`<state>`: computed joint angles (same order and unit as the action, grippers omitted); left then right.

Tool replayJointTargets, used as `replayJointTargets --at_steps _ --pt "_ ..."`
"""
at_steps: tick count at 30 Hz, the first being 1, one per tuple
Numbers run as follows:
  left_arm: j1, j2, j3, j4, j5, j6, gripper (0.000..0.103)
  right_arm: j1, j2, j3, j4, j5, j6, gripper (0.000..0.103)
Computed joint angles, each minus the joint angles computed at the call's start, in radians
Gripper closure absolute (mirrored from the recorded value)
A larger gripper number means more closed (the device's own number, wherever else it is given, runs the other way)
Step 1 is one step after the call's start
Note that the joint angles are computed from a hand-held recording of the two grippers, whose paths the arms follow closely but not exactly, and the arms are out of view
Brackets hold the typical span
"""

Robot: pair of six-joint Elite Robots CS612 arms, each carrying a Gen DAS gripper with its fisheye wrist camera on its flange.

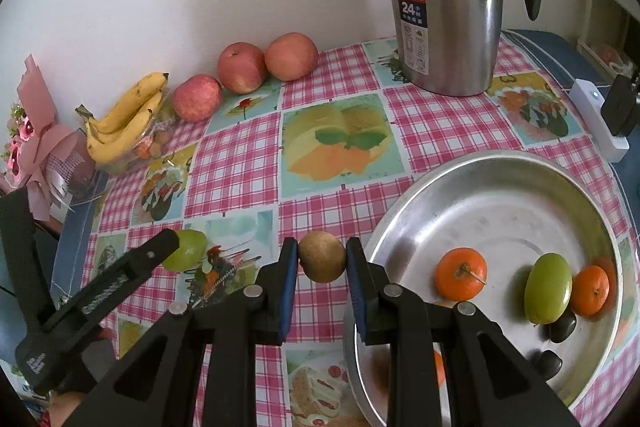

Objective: Organize fruits
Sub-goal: 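Lift the kiwi in the right tool while the left tool grasps the green apple, then carry the kiwi and green apple in both tools over the steel plate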

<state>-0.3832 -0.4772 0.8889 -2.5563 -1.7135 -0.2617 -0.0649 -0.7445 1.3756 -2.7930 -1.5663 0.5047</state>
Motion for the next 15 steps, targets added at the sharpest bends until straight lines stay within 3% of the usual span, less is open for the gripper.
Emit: replayJointTargets --at_steps 10,15 --pt "-0.011 0.027 -0.037 0.04 0.029 0.019 0.048 -0.006 0.0 0.004 0.006 0.014 0.019 0.078" --pt "-0.003 0.03 -0.04 0.035 -0.001 -0.018 0.049 -0.007 0.002 0.003 0.012 0.015 0.024 0.078"
